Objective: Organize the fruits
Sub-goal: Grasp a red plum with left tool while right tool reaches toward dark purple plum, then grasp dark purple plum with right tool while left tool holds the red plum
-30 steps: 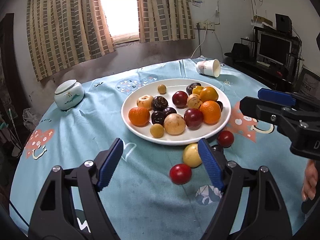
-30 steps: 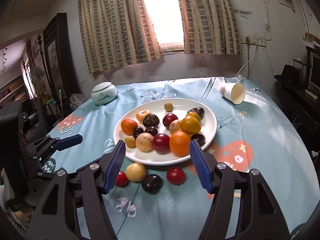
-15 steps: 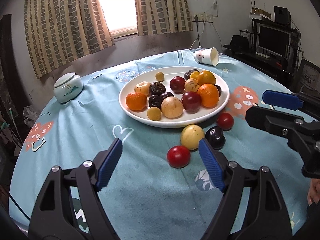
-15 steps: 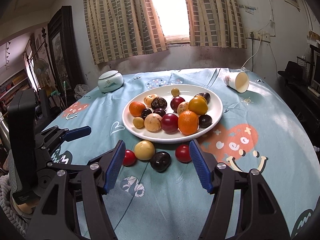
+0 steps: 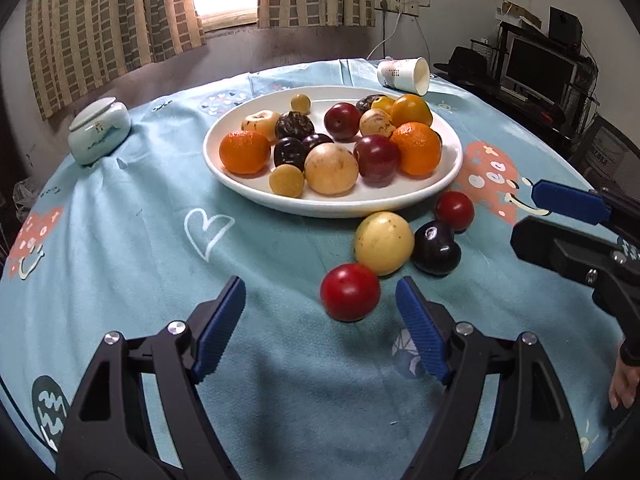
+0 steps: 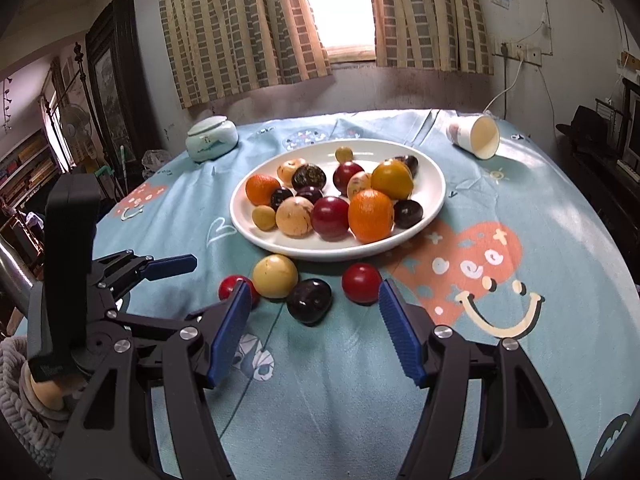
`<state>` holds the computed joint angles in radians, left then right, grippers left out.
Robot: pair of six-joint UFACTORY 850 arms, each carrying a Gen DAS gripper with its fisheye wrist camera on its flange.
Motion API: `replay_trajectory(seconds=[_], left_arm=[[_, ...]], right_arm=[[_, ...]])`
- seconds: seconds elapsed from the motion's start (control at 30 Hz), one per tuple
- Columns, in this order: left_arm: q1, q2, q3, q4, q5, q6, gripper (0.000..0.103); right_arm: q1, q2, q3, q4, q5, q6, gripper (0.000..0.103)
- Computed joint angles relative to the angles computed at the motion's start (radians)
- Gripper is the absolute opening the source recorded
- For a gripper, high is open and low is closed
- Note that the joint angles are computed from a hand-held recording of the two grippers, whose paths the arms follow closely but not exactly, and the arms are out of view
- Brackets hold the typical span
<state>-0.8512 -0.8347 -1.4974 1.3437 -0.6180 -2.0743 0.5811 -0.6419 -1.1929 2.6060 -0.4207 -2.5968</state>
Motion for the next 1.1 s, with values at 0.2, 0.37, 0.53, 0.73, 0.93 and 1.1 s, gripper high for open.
replay_trajectory(seconds=[0.2,0.37,0.53,0.73,0.93,1.1], left_arm=[[0.026,0.001,0.008,0.012,0.097,-0.015,0.071],[0.034,-0.011,-0.008,-0.006,0.128,0.006,0.051],[0.025,-0.012,-0.015,0.001,0.123,0.034,0.033],[0.016,0.013,0.012,0.027,0.068,-0.017,0.033],[0.017,0.042,0.048,0.068,0.048,-0.082,0.033],[0.019,0.059,0.07,0.097,0.045,-0.123,0.033]], right_arm=[[-0.001,-0.008,-0.007,-0.012,0.015,0.013,0.066],[-0.002,-0.012,-0.014,-0.029,0.028,0.028,0.066],[0.003,-0.039,-0.046,-0.138,0.074,0.126,0.066],[0.017,-0.075,-0.087,-0.191,0.112,0.183,0.064],[0.03,-0.121,-0.16,-0.392,0.14,0.4,0.05],[0.042,-0.143,-0.199,-0.363,0.182,0.399,0.05]])
